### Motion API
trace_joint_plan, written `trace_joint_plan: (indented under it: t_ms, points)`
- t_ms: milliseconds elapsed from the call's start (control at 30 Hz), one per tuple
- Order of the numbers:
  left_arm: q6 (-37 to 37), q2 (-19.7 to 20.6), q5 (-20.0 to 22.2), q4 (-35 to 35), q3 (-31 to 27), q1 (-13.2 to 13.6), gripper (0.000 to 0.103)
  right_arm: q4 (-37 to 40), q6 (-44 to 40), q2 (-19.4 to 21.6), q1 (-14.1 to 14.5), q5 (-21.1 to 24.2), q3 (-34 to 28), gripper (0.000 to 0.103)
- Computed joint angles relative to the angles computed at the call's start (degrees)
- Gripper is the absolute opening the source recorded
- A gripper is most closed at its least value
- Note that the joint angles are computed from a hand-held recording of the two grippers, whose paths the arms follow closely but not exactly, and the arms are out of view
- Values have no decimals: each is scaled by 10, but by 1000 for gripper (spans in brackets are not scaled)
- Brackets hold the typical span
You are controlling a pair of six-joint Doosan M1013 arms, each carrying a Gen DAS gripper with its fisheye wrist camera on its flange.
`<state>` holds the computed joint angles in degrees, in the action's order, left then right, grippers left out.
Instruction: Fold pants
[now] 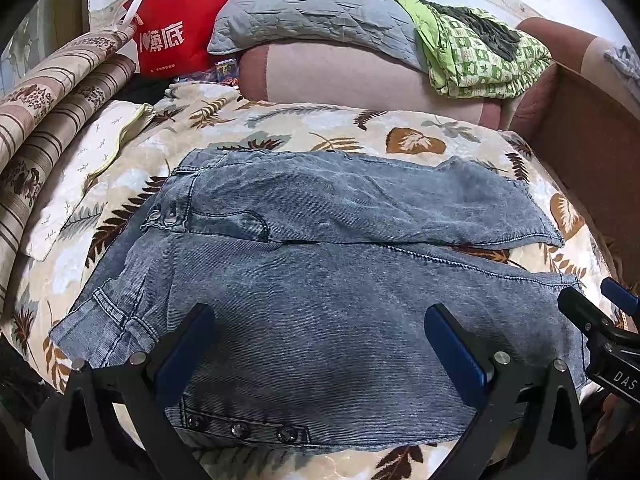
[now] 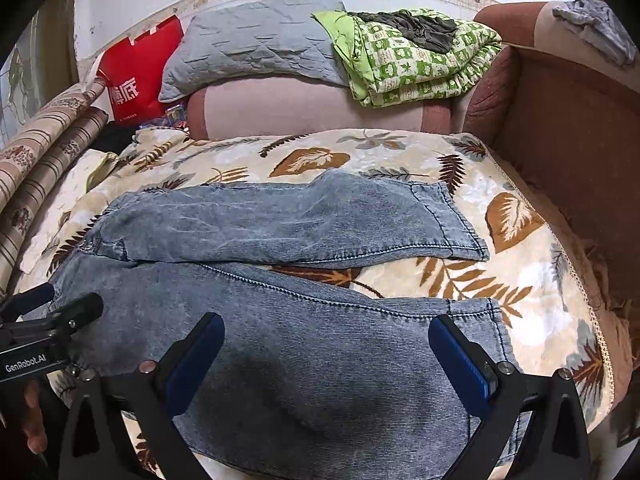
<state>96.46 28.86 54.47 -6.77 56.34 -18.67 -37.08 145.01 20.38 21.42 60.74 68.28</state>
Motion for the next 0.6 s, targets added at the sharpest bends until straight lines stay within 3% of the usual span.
trace_joint_plan:
  t_ms: [600]
  points:
    - [0,1,5,-5,-4,3,103,1,-5,3,1,5,-6,103]
